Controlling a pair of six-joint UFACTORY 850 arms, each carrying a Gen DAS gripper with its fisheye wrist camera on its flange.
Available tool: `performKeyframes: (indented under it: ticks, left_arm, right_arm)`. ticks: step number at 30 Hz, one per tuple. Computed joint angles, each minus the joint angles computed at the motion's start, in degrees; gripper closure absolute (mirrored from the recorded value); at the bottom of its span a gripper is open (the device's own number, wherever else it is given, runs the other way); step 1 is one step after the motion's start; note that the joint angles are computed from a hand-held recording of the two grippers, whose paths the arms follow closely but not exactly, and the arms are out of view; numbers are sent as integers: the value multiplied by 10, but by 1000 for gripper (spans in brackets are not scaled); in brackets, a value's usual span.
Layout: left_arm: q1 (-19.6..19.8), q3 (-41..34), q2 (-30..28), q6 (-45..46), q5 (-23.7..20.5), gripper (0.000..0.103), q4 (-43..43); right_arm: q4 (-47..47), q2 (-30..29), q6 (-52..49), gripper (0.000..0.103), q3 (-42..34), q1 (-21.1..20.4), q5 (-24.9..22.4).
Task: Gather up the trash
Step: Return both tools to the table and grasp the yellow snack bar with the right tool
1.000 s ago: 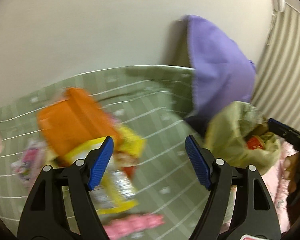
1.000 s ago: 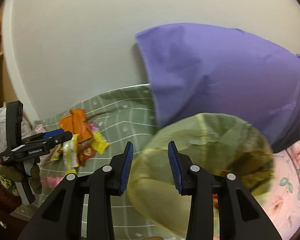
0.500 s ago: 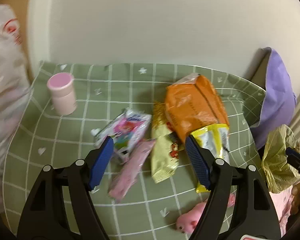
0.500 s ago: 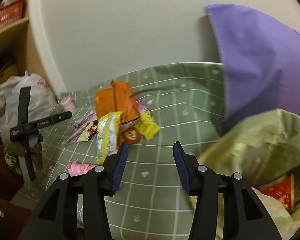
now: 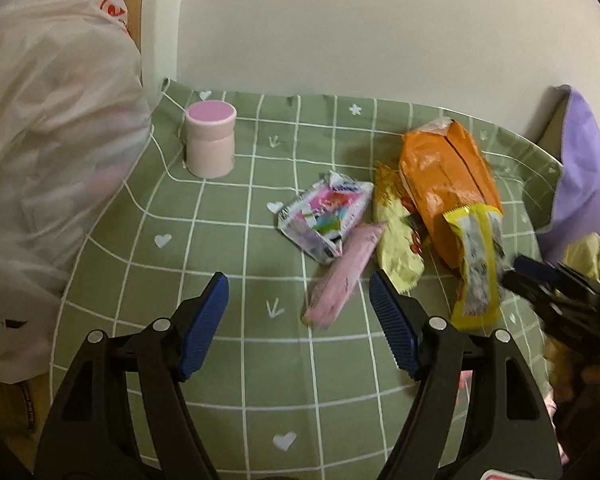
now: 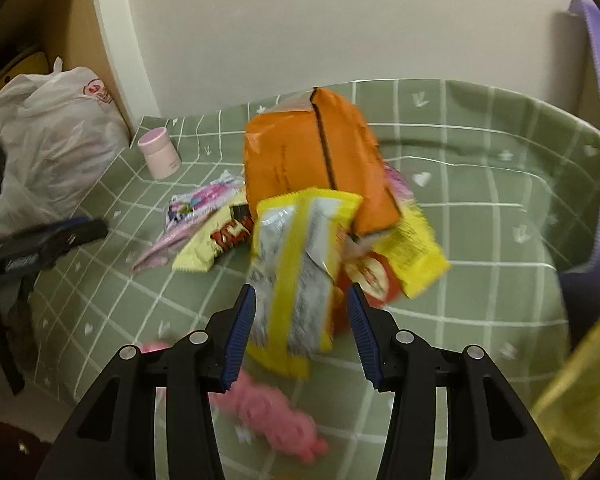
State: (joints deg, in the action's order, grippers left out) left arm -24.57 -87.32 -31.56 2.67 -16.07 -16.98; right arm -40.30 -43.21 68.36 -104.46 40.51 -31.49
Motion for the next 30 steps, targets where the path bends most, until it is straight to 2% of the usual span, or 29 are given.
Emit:
performKeyframes:
  ticks: [2,3,4,5,9,11,14,16,19,20,22,26,27,30]
  left_arm:
    - [5,1,0,38,-10,34,-36]
    - [8,0,-2,60,-15,34,-60]
    - [11,-1,-4,84,-18,34,-87]
    - [12,-3,-5,101,-20,34,-107]
    - [13,-16,-16,146,-23,28,-149]
    - [15,-36,-31,162,-38,24,-170]
    - [17,-87,-68,192,-76,12,-206]
    - [16,-134,-104,166,-111,12,-177]
    - [6,-156,-120,107,-104,12,-102]
    - [0,-154,-119,88,-92,14,-65]
    - [-6,-164,-125,95,-98,20,-52]
    - [-5,-228,-162,117,-148,34,-65]
    - [-8,-247,-172,114,-156,36,-55]
    - [-16,-314,-210,94,-199,50,-8]
  right_arm:
    - [42,-18,-38,59,-23,-7,5]
    - [90,-24,-79,71,-28,-14,17]
    - [124,-31,-109,76,-38,-17,19]
    - [140,-30,-124,77,-35,-20,26]
    - [88,-1,-73,82,-4,-16,32]
    - [32,31,-5,82,31,-12,38]
    - [-32,71,74,82,76,-6,27]
    - [-55,91,109,82,103,-3,21]
    - [-64,113,137,82,139,4,6]
    - [-64,119,145,82,151,5,4]
    - [-64,131,169,82,175,6,5]
    - [-54,147,200,82,203,3,7]
    - [-58,150,209,82,208,3,9]
    - [-65,157,212,82,216,7,6]
